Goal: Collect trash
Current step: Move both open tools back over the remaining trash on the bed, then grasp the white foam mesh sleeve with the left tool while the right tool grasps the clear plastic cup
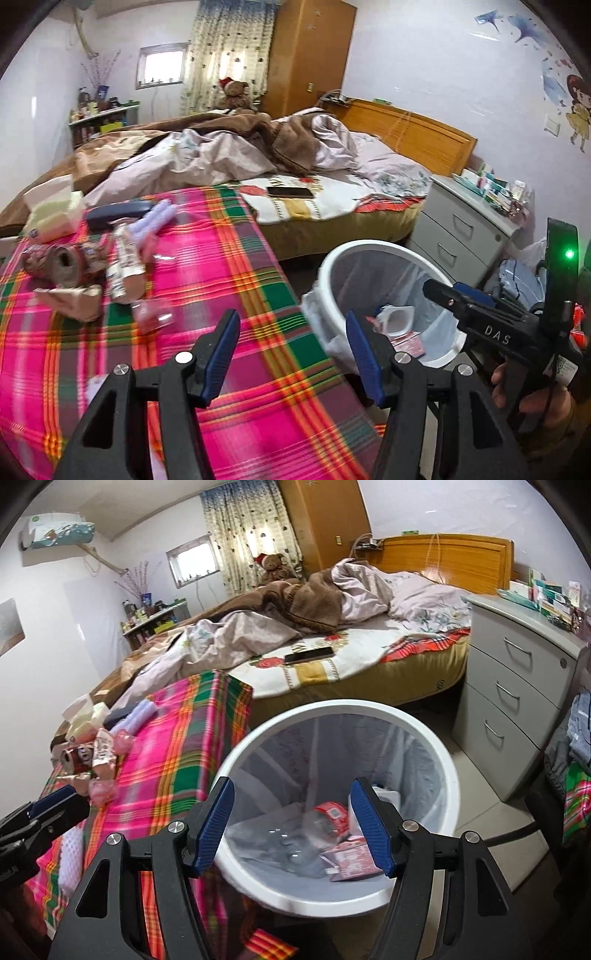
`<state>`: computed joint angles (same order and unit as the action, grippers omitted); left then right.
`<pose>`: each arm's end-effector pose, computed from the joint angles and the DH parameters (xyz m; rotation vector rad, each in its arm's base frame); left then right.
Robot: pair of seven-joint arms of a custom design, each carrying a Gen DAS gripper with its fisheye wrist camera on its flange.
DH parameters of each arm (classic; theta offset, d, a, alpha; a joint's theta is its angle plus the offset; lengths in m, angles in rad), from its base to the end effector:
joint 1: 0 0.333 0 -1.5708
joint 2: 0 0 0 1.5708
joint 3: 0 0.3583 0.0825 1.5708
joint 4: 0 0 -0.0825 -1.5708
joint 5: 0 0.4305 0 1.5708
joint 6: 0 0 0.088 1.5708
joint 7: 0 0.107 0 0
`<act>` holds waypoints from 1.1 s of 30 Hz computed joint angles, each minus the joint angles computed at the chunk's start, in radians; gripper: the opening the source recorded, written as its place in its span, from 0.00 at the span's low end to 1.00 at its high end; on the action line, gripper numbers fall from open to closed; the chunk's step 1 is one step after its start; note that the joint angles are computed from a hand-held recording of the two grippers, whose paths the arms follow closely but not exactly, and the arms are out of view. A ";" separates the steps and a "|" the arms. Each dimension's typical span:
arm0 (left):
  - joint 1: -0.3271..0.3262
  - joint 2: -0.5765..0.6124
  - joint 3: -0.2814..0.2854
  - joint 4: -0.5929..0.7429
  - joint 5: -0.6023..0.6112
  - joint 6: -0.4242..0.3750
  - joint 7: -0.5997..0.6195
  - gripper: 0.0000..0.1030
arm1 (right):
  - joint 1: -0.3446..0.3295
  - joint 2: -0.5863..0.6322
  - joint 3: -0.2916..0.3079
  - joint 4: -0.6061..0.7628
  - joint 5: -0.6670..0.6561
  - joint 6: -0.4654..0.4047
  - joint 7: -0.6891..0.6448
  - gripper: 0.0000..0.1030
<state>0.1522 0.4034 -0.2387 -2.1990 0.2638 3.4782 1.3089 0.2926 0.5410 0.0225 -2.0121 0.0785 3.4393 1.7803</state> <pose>0.6399 -0.0768 0.3097 -1.7102 1.8025 -1.0092 0.6699 0.2070 0.2856 -1.6435 1.6256 -0.5246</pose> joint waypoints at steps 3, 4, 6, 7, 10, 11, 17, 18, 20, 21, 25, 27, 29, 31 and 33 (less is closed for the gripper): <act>-0.058 -0.026 0.067 -0.037 -0.063 0.025 0.031 0.60 | -0.005 0.004 0.019 0.003 -0.013 0.008 -0.001 0.65; -0.080 -0.034 0.091 -0.050 -0.089 0.031 0.047 0.61 | -0.005 0.006 0.024 0.005 -0.017 0.011 -0.002 0.65; -0.085 -0.045 0.105 -0.071 -0.112 0.043 0.059 0.61 | -0.005 0.005 0.033 0.005 -0.024 0.015 -0.001 0.65; -0.099 -0.051 0.120 -0.083 -0.132 0.050 0.073 0.61 | -0.014 0.008 0.047 0.007 -0.036 0.020 0.000 0.65; -0.130 -0.067 0.155 -0.113 -0.195 0.065 0.112 0.62 | -0.019 0.013 0.066 0.014 -0.057 0.021 0.001 0.65; -0.131 -0.071 0.159 -0.123 -0.210 0.070 0.119 0.62 | -0.021 0.014 0.072 0.016 -0.064 0.021 0.001 0.65; -0.122 -0.088 0.170 -0.177 -0.272 0.094 0.142 0.63 | -0.038 0.026 0.116 0.030 -0.119 0.019 0.002 0.65; -0.117 -0.091 0.171 -0.186 -0.276 0.098 0.142 0.63 | -0.040 0.029 0.122 0.034 -0.127 0.017 0.002 0.65; -0.113 -0.095 0.175 -0.202 -0.291 0.100 0.145 0.64 | -0.051 0.034 0.140 0.041 -0.147 0.014 0.004 0.65; -0.102 -0.094 0.171 -0.208 -0.288 0.100 0.137 0.64 | -0.055 0.039 0.149 0.047 -0.157 0.011 0.005 0.65; -0.070 -0.089 0.165 -0.230 -0.276 0.100 0.106 0.65 | -0.067 0.055 0.178 0.074 -0.189 -0.018 0.002 0.65; -0.057 -0.082 0.161 -0.231 -0.270 0.086 0.090 0.65 | -0.075 0.068 0.196 0.093 -0.207 -0.033 -0.005 0.65; -0.025 -0.072 0.144 -0.232 -0.239 0.079 0.058 0.65 | -0.084 0.080 0.214 0.109 -0.218 -0.050 -0.011 0.65; 0.000 -0.062 0.130 -0.229 -0.212 0.064 0.028 0.65 | -0.108 0.100 0.250 0.135 -0.236 -0.078 -0.020 0.65; 0.035 -0.049 0.106 -0.218 -0.175 0.044 -0.011 0.65 | -0.126 0.121 0.277 0.163 -0.243 -0.107 -0.034 0.65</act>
